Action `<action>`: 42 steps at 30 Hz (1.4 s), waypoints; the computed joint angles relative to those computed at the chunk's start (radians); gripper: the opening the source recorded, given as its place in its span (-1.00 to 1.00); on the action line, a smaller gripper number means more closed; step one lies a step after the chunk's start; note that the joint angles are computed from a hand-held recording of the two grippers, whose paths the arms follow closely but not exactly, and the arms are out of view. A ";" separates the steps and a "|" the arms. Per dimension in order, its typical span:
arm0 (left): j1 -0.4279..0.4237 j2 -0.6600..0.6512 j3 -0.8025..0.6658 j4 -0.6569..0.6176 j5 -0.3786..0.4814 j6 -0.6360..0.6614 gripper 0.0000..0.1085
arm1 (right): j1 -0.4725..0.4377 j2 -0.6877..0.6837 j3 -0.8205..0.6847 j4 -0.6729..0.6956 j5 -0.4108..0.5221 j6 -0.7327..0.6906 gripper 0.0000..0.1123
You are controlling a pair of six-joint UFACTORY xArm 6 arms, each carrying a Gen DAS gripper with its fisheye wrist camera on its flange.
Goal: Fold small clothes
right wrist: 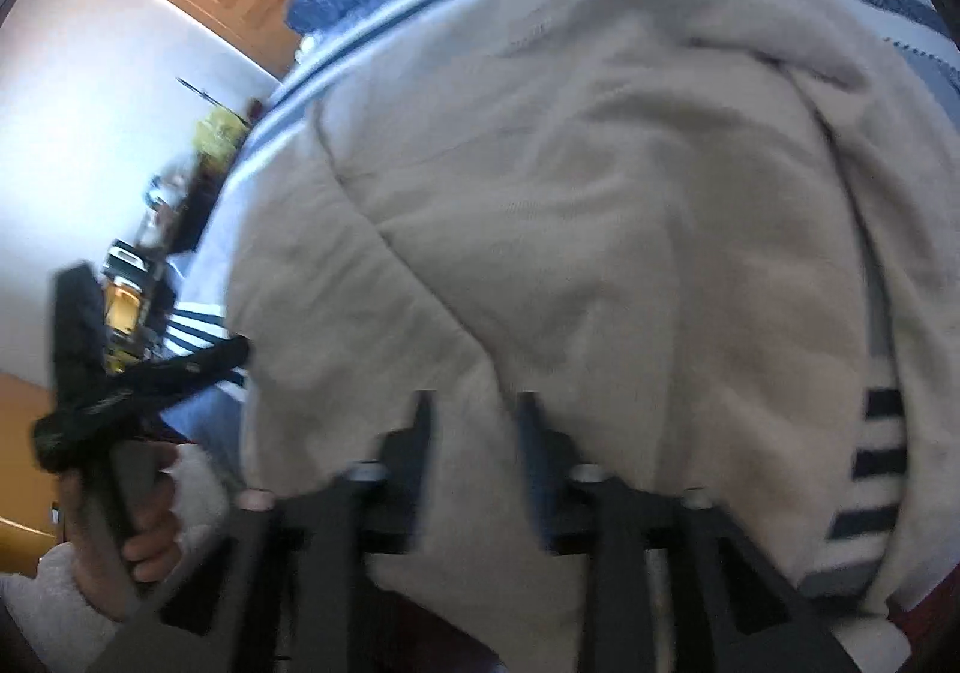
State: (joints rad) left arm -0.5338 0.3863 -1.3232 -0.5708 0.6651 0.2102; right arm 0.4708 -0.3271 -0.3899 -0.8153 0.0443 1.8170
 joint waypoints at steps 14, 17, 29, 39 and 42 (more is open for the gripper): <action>-0.026 -0.037 0.024 0.016 -0.073 -0.065 -0.81 | 0.190 -0.125 -0.008 0.319 0.257 -0.237 -0.92; -0.032 -0.040 0.037 0.059 -0.045 -0.075 -0.66 | 0.243 -0.138 -0.041 0.362 0.401 -0.247 -0.92; 0.082 0.044 -0.156 0.033 -0.051 -0.042 0.68 | 0.248 -0.096 -0.223 -0.009 0.546 -0.010 0.65; 0.182 0.571 -0.853 0.001 0.279 -0.268 0.57 | 0.001 0.497 -0.811 0.364 0.187 -0.777 0.67; 0.171 0.618 -0.906 0.006 0.247 -0.257 0.56 | -0.022 0.756 -1.118 0.672 0.339 -1.081 0.58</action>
